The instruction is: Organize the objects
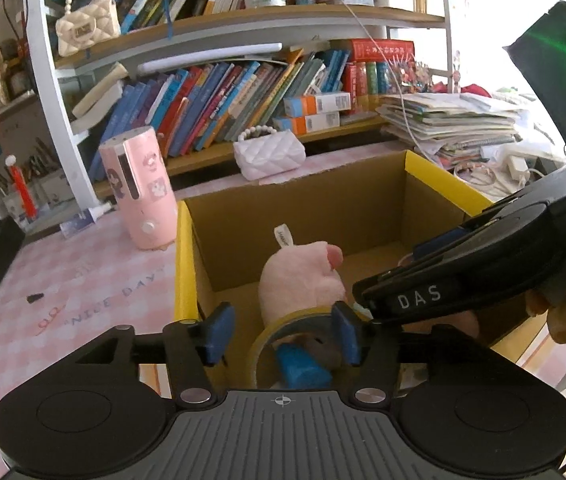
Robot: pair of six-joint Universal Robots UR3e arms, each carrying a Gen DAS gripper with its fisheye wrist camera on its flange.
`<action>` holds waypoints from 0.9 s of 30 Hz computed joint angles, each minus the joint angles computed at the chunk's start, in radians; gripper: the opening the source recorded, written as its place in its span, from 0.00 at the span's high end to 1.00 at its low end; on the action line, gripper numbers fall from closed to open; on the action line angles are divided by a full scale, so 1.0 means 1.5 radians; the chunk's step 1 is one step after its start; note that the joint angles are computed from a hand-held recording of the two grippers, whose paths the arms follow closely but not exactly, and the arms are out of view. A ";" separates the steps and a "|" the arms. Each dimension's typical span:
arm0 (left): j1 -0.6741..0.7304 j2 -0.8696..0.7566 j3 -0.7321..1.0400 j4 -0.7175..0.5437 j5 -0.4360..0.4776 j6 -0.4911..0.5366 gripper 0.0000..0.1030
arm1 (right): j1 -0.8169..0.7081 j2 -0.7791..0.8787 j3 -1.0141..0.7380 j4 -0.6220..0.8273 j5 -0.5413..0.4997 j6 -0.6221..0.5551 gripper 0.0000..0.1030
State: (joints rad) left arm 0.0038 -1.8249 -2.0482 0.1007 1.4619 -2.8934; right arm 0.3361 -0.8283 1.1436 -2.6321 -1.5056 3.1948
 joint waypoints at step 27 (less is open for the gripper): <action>0.073 0.210 -0.211 0.080 -0.051 -0.025 0.11 | 0.047 -0.139 0.234 -0.198 -0.094 0.077 0.29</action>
